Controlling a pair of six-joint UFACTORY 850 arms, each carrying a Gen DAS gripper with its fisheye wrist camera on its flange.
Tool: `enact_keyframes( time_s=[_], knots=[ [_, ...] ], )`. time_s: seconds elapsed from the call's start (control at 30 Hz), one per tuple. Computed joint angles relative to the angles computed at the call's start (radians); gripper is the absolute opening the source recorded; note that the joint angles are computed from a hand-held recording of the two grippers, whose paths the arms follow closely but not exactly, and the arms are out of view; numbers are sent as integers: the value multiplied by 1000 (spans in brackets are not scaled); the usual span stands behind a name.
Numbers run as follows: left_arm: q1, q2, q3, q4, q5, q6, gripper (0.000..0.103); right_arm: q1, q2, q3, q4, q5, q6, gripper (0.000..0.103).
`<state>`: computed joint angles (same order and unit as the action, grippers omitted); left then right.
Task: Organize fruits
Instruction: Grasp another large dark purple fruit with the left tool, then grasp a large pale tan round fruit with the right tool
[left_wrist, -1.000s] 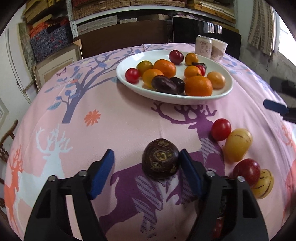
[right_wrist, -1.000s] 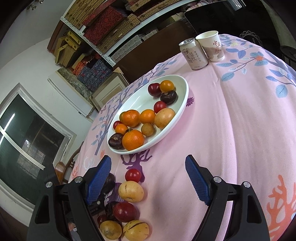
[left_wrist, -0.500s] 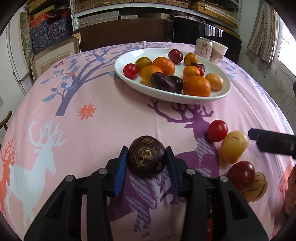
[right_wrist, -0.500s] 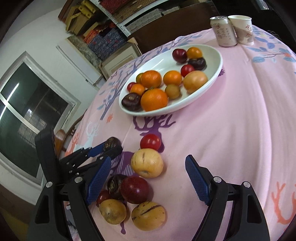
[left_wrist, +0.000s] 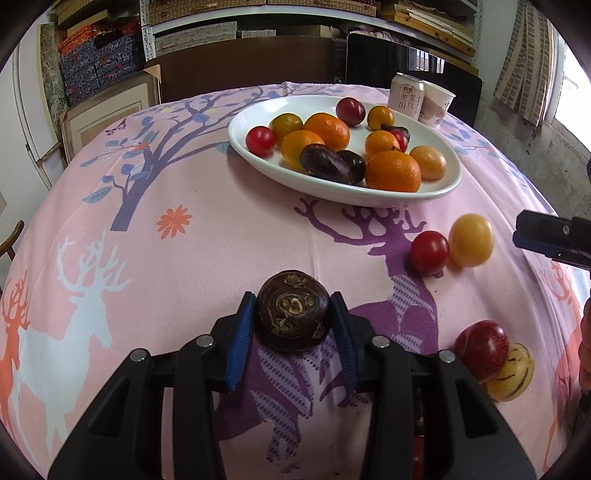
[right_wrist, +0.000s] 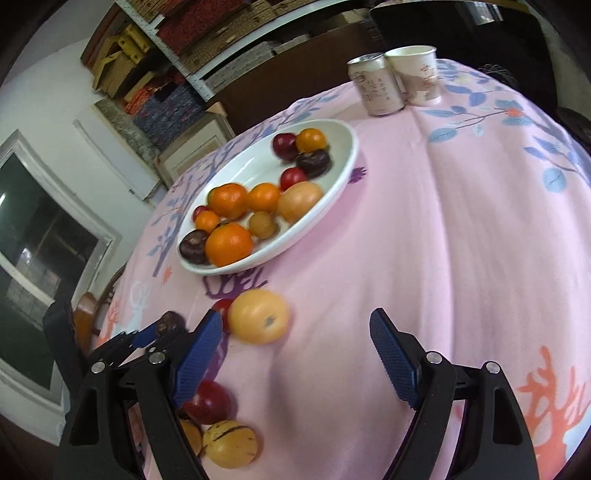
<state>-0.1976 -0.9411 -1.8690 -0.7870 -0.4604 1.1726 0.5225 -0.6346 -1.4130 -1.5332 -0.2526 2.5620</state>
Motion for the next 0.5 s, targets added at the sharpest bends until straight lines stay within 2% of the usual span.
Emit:
enact_keyframes(
  time_s=[0.07, 0.17, 0.23, 0.3, 0.4, 0.5],
  knots=[
    [-1, 0, 0, 1, 1, -1, 40, 5, -21, -28, 59, 12, -93, 83],
    [0, 0, 0, 1, 1, 0, 41, 12, -45, -62, 58, -2, -114, 77],
    [0, 0, 1, 1, 2, 1, 41, 14, -56, -76, 77, -23, -137, 70],
    [-1, -1, 0, 1, 3, 1, 41, 12, -63, -81, 80, -32, -137, 56],
    [-1, -1, 0, 2, 4, 0, 41, 14, -75, -98, 123, -64, -199, 54],
    [-1, -1, 0, 2, 3, 0, 41, 14, -85, -115, 107, -53, -200, 54]
  ],
)
